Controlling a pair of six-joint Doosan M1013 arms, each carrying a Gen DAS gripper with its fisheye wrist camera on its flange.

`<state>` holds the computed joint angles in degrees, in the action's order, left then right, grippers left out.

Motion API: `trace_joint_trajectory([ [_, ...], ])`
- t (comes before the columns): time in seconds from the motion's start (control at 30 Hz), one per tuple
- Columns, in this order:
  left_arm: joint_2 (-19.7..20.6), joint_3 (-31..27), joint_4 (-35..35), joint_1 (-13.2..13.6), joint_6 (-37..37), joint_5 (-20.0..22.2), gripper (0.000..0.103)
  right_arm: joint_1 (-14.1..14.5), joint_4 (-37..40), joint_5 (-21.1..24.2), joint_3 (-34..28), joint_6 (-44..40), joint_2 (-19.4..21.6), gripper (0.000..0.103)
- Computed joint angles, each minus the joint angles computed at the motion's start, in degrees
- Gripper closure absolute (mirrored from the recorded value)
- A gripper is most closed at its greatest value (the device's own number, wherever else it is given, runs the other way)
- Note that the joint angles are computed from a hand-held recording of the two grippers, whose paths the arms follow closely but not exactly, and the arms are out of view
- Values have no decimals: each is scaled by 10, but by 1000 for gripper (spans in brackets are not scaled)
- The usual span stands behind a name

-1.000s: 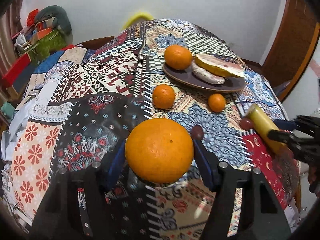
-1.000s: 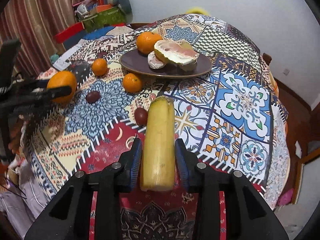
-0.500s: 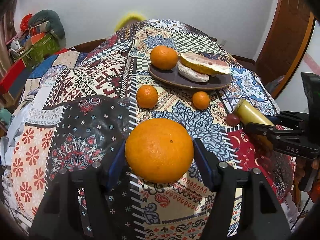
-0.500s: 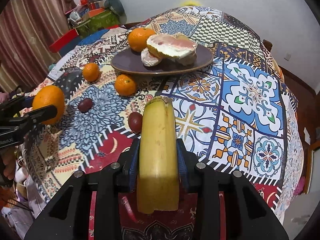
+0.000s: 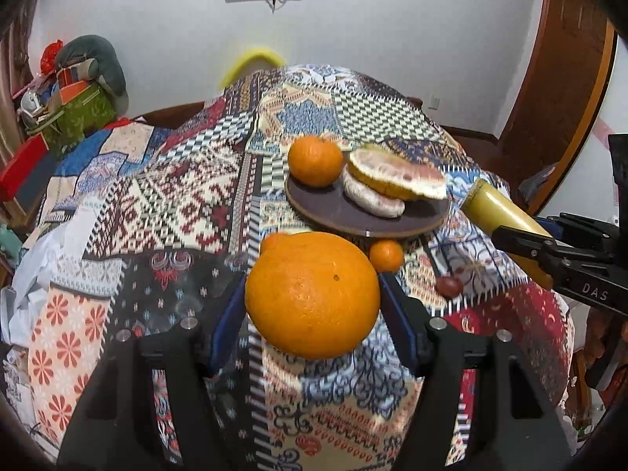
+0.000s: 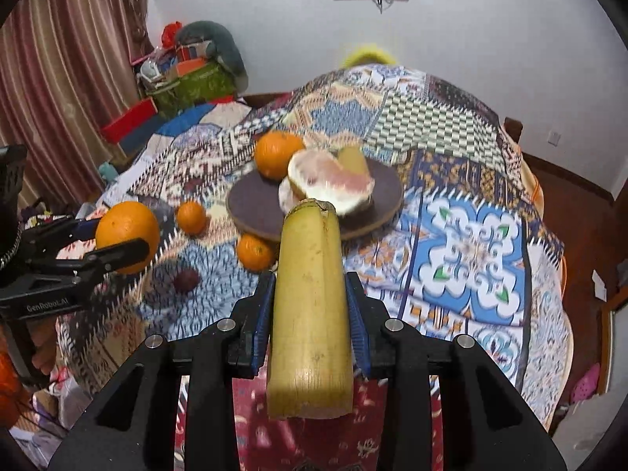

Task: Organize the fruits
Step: 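Lift the orange with left tool while right tool carries yellow fruit toward plate, then lower orange onto plate, open left tool while right tool sets yellow fruit there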

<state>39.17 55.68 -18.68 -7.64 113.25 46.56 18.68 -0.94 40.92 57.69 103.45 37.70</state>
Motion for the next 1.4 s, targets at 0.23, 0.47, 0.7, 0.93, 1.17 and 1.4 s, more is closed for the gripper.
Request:
trace_joint_trajectory([
  [0.23, 30, -58, -3, -3, -7, 15, 37, -2, -15, -17, -24, 5, 9, 72],
  [0.47, 60, -109, -5, -4, -21, 35, 37, -3, -12, 4, -65, -19, 37, 73],
  [0.7, 71, -121, -7, -4, -26, 44, 37, -8, 11, -6, -53, -34, 31, 73],
  [0.93, 67, -111, -4, -4, -27, 48, 37, -8, 12, 30, -82, -48, 48, 72],
  [1.17, 57, -99, -6, 0, -25, 44, 37, -16, 68, 5, -13, -54, 11, 70],
  [1.4, 52, -93, -8, 0, -38, 50, 37, -13, 70, 37, 64, -40, -23, 70],
])
